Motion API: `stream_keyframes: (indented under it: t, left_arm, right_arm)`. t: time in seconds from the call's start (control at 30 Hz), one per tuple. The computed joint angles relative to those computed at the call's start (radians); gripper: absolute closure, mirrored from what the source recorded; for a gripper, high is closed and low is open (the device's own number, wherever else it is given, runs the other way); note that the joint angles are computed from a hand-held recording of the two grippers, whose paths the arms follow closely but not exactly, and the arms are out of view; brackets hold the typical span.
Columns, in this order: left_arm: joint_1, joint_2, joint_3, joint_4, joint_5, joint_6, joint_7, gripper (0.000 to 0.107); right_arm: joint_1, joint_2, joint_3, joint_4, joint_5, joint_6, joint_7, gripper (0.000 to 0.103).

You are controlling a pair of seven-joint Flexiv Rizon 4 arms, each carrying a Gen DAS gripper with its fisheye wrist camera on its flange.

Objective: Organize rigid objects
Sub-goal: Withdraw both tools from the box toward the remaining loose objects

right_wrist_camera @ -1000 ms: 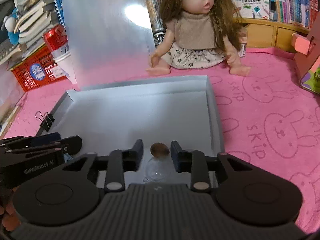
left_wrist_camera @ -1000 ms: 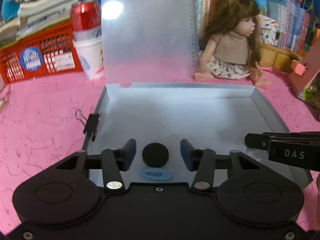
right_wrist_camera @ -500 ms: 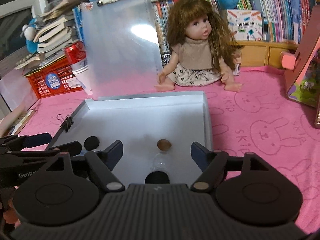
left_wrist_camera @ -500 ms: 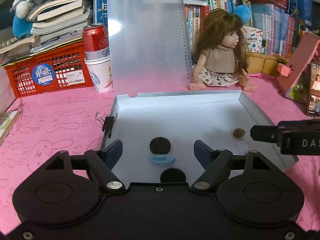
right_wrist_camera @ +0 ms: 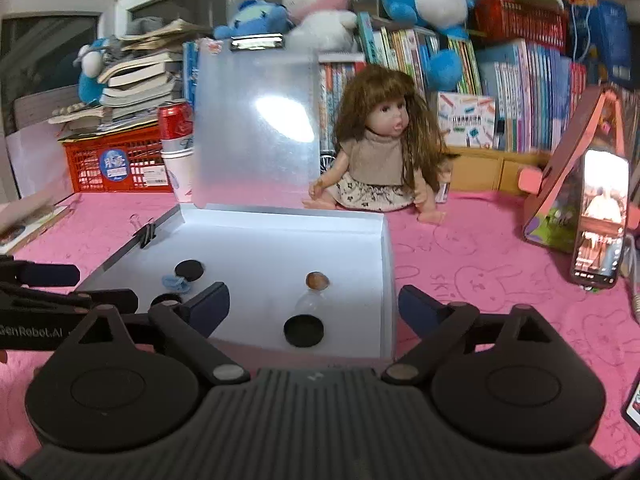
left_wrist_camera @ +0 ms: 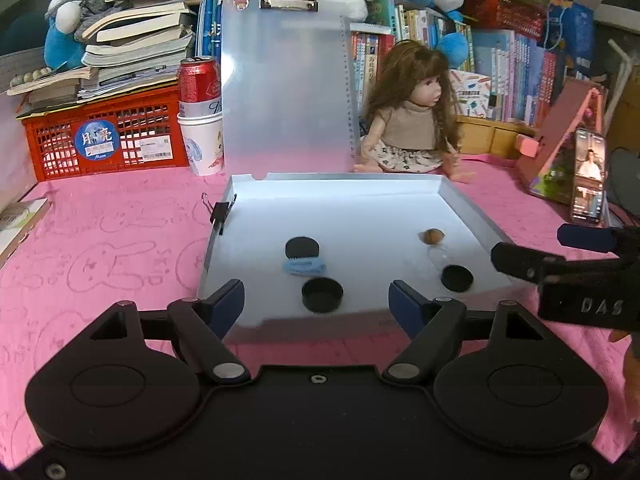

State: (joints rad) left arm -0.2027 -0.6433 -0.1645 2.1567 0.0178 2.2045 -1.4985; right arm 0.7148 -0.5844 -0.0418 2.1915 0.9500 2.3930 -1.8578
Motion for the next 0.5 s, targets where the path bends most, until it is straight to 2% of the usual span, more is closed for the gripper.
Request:
stream_keyframes:
  t: [0.33, 0.5]
  left_arm:
    - [-0.02, -0.004, 0.031, 0.112, 0.01, 0.18, -0.022, 0.028]
    - [-0.045, -0.019, 0.054, 0.154, -0.02, 0.262, -0.014, 0.027]
  right_arm:
    - [0.024, -0.078, 0.082, 0.05, 0.01, 0.181, 0.048, 0.003]
    - [0.032, -0.121, 0.113, 0.062, 0.03, 0.262, 0.064, 0.003]
